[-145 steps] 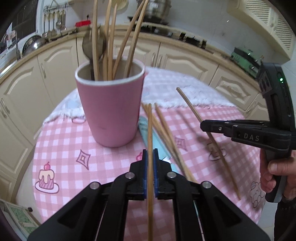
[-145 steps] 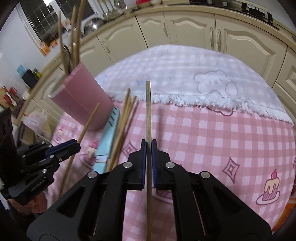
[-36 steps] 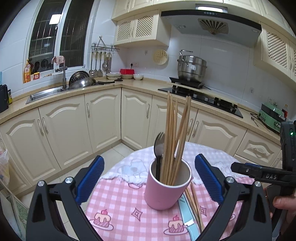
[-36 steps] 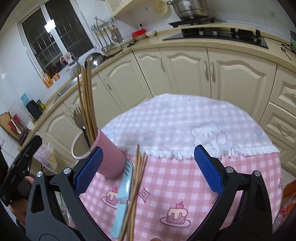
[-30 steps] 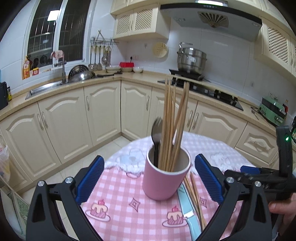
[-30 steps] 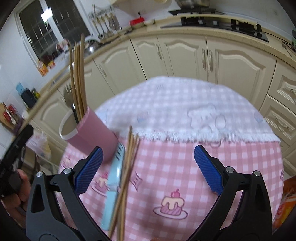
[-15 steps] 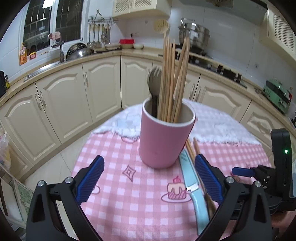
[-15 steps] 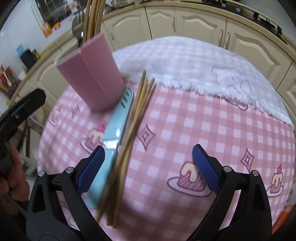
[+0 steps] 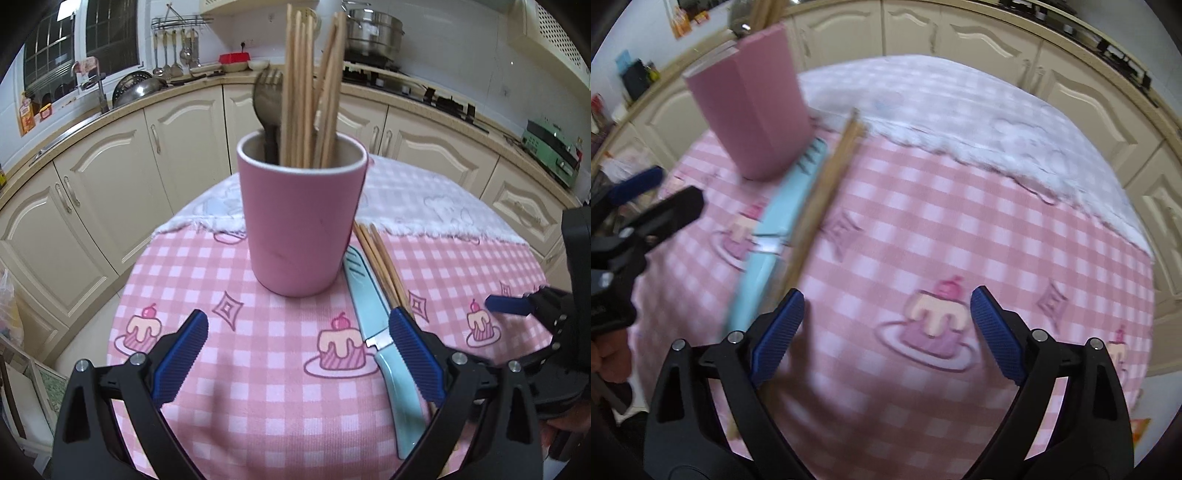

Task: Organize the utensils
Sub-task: 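Move both open grippers down toward the light-blue knife and last chopsticks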

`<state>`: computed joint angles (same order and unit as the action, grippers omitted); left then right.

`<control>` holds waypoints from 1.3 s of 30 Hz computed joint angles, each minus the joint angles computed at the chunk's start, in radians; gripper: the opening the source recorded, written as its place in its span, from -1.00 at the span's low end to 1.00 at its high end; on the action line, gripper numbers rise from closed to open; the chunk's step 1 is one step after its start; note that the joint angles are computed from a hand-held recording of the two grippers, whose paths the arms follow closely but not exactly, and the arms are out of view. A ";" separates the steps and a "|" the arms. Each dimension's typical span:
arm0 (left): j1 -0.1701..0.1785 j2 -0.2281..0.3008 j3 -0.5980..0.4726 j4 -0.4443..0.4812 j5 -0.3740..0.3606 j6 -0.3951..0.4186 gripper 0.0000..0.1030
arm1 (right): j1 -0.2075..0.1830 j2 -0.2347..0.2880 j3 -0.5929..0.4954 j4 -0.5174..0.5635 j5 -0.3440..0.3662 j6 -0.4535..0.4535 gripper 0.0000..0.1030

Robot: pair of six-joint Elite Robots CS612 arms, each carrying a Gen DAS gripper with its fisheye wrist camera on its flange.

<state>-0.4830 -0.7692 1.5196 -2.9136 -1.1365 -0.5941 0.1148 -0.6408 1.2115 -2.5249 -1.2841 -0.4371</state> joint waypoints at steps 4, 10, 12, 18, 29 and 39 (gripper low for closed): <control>0.000 0.004 -0.005 0.016 0.001 -0.018 0.87 | -0.013 -0.002 -0.007 0.040 0.110 0.008 0.74; 0.004 0.004 -0.006 0.026 -0.002 -0.023 0.87 | 0.001 -0.010 0.011 0.031 0.083 -0.046 0.74; 0.005 0.005 -0.009 0.029 -0.012 -0.015 0.87 | -0.003 -0.008 0.008 0.021 0.063 -0.022 0.74; 0.000 0.027 -0.043 0.063 -0.040 0.036 0.87 | -0.005 0.002 -0.006 0.009 -0.003 -0.028 0.74; 0.000 0.052 -0.088 0.132 -0.069 0.055 0.86 | -0.020 -0.006 0.009 0.018 0.076 -0.040 0.74; 0.012 0.090 -0.157 0.192 -0.097 0.035 0.86 | -0.029 -0.020 0.040 -0.006 0.087 -0.040 0.74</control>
<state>-0.4714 -0.6791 1.3630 -2.7216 -1.2336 -0.5592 0.0858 -0.6607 1.2511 -2.5308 -1.1971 -0.4768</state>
